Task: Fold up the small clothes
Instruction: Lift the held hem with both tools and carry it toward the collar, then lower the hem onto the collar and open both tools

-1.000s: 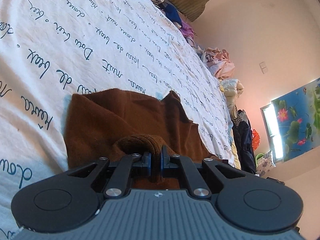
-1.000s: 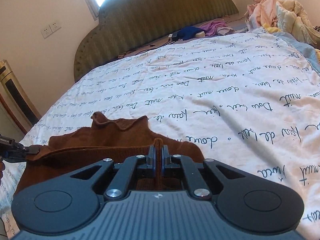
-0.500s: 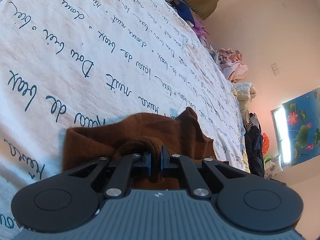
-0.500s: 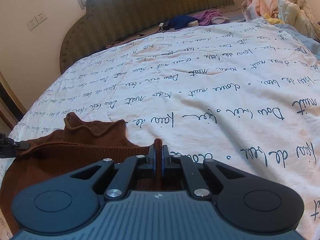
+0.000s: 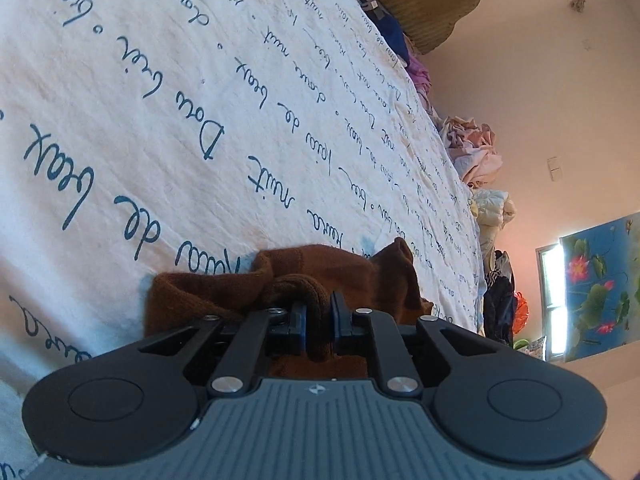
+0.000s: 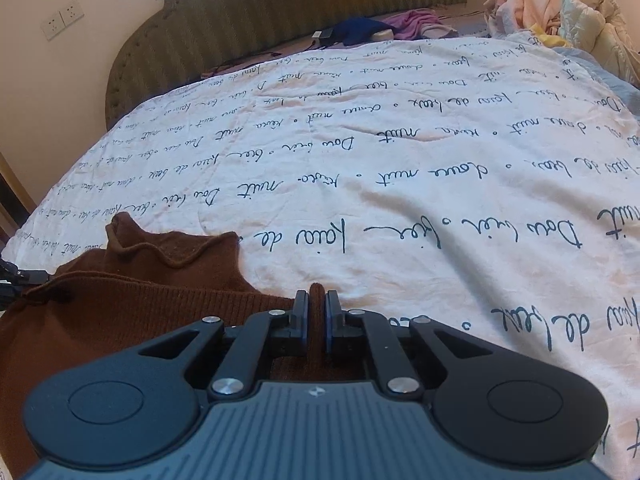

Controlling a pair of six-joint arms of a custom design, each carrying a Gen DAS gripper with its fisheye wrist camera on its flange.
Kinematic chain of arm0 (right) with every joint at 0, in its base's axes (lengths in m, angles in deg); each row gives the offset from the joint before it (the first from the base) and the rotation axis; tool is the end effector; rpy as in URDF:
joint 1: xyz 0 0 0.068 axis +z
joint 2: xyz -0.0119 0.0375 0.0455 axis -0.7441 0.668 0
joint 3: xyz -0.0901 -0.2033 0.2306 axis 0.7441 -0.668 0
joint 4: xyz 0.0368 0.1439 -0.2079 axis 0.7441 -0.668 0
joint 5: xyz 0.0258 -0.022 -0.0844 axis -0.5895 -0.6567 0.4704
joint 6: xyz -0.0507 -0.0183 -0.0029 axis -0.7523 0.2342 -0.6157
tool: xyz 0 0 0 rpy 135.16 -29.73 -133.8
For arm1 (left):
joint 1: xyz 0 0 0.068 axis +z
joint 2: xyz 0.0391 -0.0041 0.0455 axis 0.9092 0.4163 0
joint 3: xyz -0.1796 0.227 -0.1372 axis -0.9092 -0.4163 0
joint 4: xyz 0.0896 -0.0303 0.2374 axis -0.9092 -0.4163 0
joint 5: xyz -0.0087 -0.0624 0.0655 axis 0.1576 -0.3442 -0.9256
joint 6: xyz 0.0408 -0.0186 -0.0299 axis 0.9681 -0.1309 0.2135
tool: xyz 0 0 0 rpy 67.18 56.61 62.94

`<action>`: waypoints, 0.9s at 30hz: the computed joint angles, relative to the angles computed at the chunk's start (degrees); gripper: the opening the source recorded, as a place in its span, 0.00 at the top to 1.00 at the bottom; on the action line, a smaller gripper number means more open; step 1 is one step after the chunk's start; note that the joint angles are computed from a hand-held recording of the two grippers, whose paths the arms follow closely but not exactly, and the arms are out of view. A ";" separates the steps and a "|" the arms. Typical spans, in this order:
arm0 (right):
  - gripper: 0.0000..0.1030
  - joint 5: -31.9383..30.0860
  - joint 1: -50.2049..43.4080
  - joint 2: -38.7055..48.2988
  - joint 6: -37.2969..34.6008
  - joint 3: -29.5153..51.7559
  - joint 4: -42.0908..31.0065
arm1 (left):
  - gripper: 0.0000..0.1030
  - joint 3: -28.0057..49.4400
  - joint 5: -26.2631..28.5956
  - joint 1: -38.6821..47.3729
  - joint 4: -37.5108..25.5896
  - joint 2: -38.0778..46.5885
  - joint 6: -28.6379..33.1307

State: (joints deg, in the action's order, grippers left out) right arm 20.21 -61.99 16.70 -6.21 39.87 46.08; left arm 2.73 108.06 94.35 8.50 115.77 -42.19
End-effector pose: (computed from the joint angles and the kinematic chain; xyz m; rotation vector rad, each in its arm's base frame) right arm 0.1555 -0.0227 0.1758 0.0063 2.3498 0.3884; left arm 0.2102 0.0841 0.1790 -0.3797 2.4806 -1.1182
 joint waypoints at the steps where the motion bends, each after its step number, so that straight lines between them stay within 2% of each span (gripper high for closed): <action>1: 0.93 0.32 0.14 -2.21 0.30 0.24 -1.53 | 0.76 0.17 0.69 0.44 -0.74 -1.17 0.18; 3: 0.93 -0.15 0.04 -6.67 -0.30 1.03 -5.65 | 0.50 -0.05 0.41 1.07 0.15 -4.89 -0.49; 4: 0.93 0.28 0.44 -8.89 -0.32 1.20 -7.30 | 0.25 -0.23 -0.20 1.54 1.27 -7.20 -1.75; 5: 0.93 0.76 0.93 -10.84 -0.37 1.49 -9.06 | 0.18 -0.19 -0.39 2.20 1.82 -8.90 -2.57; 6: 0.93 0.39 1.19 -12.42 -0.57 1.92 -10.95 | 0.22 0.49 -0.24 2.84 1.07 -9.61 -2.22; 7: 0.93 -0.46 1.11 -13.52 -0.71 2.31 -12.66 | 0.30 1.76 -0.11 3.41 -1.37 -9.92 -0.82; 8: 0.93 0.35 2.06 -15.12 -0.03 2.56 -13.97 | 0.32 2.73 0.18 3.97 -3.99 -10.45 0.81; 11: 0.93 1.91 5.35 -17.95 3.02 3.48 -16.39 | 0.33 3.57 0.31 3.51 -10.72 -15.12 6.28; 13: 0.93 5.11 9.66 -20.43 6.11 3.63 -16.47 | 0.33 2.05 1.81 1.57 -12.18 -19.77 6.18; 14: 0.93 4.78 11.26 -19.70 7.14 4.06 -16.62 | 0.33 0.94 2.90 -0.83 -11.93 -21.56 4.82; 15: 0.93 5.79 14.30 -18.87 8.93 4.23 -16.08 | 0.32 -0.70 3.31 -4.07 -9.85 -23.75 2.14; 16: 0.93 8.43 17.84 -18.40 10.87 3.98 -14.90 | 0.30 -3.25 2.01 -8.14 -5.01 -26.26 -2.41; 18: 0.93 7.28 20.19 -13.23 13.04 3.39 -11.74 | 0.30 -6.74 -5.05 -18.03 3.82 -26.45 -10.12; 19: 0.92 6.85 20.89 -8.41 13.22 3.78 -10.95 | 0.32 -9.37 -9.61 -22.69 10.50 -24.44 -14.89; 20: 0.93 10.70 22.93 -5.17 14.21 3.51 -8.93 | 0.39 -10.90 -13.10 -24.61 15.01 -21.29 -16.72; 21: 0.93 14.57 24.00 -2.62 13.98 2.39 -5.58 | 0.46 -12.23 -16.15 -24.93 19.05 -17.72 -16.99; 22: 0.93 14.03 22.19 -0.75 13.81 1.18 -1.96 | 0.67 -13.70 -17.17 -23.70 23.33 -14.65 -16.81; 23: 0.94 9.78 17.69 1.09 13.83 0.88 0.14 | 0.85 -14.50 -16.36 -21.28 26.32 -12.24 -15.47; 24: 0.95 7.06 14.35 2.56 14.37 1.27 0.81 | 0.90 -14.06 -15.56 -18.53 26.52 -10.03 -14.46; 27: 0.95 9.98 13.73 2.60 14.65 2.00 1.71 | 0.89 -14.05 -13.31 -12.74 27.47 -8.63 -11.79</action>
